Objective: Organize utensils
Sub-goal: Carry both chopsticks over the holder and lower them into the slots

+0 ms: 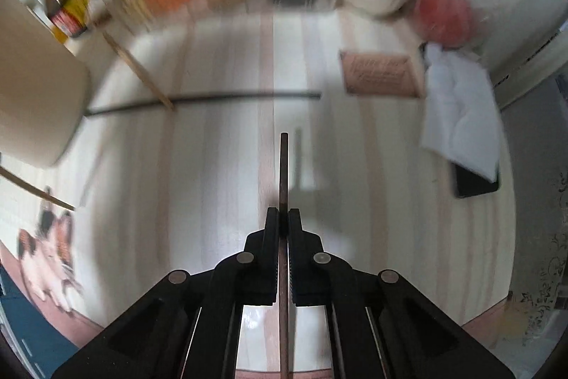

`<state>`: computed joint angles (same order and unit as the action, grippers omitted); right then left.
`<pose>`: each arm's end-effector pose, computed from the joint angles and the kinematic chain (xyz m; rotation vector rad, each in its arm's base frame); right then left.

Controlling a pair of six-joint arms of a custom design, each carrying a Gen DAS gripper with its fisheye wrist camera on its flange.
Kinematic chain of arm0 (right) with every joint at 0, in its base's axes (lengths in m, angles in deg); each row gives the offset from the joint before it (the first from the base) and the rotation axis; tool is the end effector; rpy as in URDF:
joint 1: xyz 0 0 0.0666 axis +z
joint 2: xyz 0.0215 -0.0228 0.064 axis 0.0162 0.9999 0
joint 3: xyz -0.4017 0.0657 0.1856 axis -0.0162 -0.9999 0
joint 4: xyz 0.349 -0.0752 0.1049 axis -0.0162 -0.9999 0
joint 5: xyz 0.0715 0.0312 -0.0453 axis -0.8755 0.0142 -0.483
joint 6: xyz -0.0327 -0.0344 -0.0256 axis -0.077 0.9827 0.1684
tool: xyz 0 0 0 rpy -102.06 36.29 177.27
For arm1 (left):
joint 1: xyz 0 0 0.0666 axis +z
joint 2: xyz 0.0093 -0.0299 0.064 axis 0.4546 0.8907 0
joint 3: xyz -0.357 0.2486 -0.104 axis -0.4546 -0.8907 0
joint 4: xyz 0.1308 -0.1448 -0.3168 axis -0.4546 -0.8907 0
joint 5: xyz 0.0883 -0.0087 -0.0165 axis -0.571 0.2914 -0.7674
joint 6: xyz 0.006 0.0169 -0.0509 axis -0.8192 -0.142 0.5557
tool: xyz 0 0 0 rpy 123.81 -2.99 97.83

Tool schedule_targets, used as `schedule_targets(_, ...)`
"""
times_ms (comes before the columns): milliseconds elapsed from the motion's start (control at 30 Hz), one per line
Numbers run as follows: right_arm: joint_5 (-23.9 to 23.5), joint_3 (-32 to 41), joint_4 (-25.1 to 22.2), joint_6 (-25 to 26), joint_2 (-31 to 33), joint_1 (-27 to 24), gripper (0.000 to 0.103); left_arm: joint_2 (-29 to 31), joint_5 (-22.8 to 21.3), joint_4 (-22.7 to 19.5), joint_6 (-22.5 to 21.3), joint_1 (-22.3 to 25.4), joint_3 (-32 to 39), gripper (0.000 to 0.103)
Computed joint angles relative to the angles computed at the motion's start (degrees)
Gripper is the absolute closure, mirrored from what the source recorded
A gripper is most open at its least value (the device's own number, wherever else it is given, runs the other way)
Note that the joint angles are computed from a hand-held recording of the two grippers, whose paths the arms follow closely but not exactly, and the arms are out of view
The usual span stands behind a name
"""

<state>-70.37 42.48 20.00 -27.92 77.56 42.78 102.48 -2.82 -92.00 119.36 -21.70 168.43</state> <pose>0.3681 0.3220 0.3424 -0.1331 2.8577 0.0495 0.2907 -0.3027 0.5163 -0.1456 2.4439 0.0845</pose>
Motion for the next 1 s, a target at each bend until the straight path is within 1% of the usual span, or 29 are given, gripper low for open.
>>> schedule_targets(33, 0.32, -1.26, 1.98, -0.22, -1.69, 0.22, 0.099, -0.28, -0.07, -0.16, 0.14, -0.21, 0.15, 0.099)
schedule_targets(100, 2.76, -3.43, 5.46, -0.63, -4.96, 1.24, 0.099, -0.58, -0.30, -0.42, 0.24, -0.54, 0.38, 0.099)
schedule_targets(167, 4.93, -4.20, 7.74, -0.83, -7.18, 2.22, 0.099, -0.88, -0.42, -0.59, 0.28, -0.82, 0.48, 0.099)
schedule_targets(400, 12.57, -3.92, 15.55, 1.14, -11.75, 5.59, 0.099, -1.86, -2.64, -2.40, 0.28, -1.74, 2.02, 0.099)
schedule_targets(467, 13.17, -1.60, 15.56, 2.56, -12.87, 5.50, 0.099, -2.43, -3.55, -2.89, 0.22, -2.01, 3.08, 0.099)
schedule_targets(500, 13.46, -1.19, 16.94, 3.12, -13.32, 5.83, 0.099, -2.68, -3.73, -2.83, 0.30, -2.10, 3.34, 0.099)
schedule_targets(600, 13.30, 2.28, 19.14, 5.69, -13.74, 5.80, 0.099, -4.25, -3.23, -2.09, 0.01, -1.68, 5.35, 0.099)
schedule_targets(633, 12.97, 3.39, 20.63, 6.57, -13.80, 5.83, 0.099, -4.79, -3.16, -1.75, -0.08, -1.44, 6.06, 0.099)
schedule_targets(700, 11.40, 7.62, 21.78, 8.27, -12.54, 5.53, 0.099, -5.75, -3.11, -1.14, -0.68, -0.77, 7.92, 0.099)
schedule_targets(767, 8.54, 11.74, 23.46, 9.07, -10.62, 4.71, 0.099, -6.34, -3.22, -0.69, -1.77, 0.22, 9.88, 0.099)
schedule_targets(800, 8.28, 13.85, 24.36, 9.62, -9.39, 4.65, 0.099, -6.61, -3.24, -0.37, -2.28, 0.78, 10.69, 0.099)
schedule_targets(833, 8.64, 16.45, 23.74, 9.53, -8.55, 5.40, 0.099, -6.80, -3.57, -0.22, -3.23, 1.53, 12.05, 0.099)
schedule_targets(900, 8.11, 20.13, 24.24, 9.13, -6.40, 5.48, 0.099, -6.89, -4.62, 0.05, -5.59, 3.38, 14.46, 0.099)
schedule_targets(1000, 7.33, 27.54, 25.23, 9.07, -1.36, 4.97, 0.099, -6.19, -5.67, 0.18, -9.38, 7.07, 17.44, 0.099)
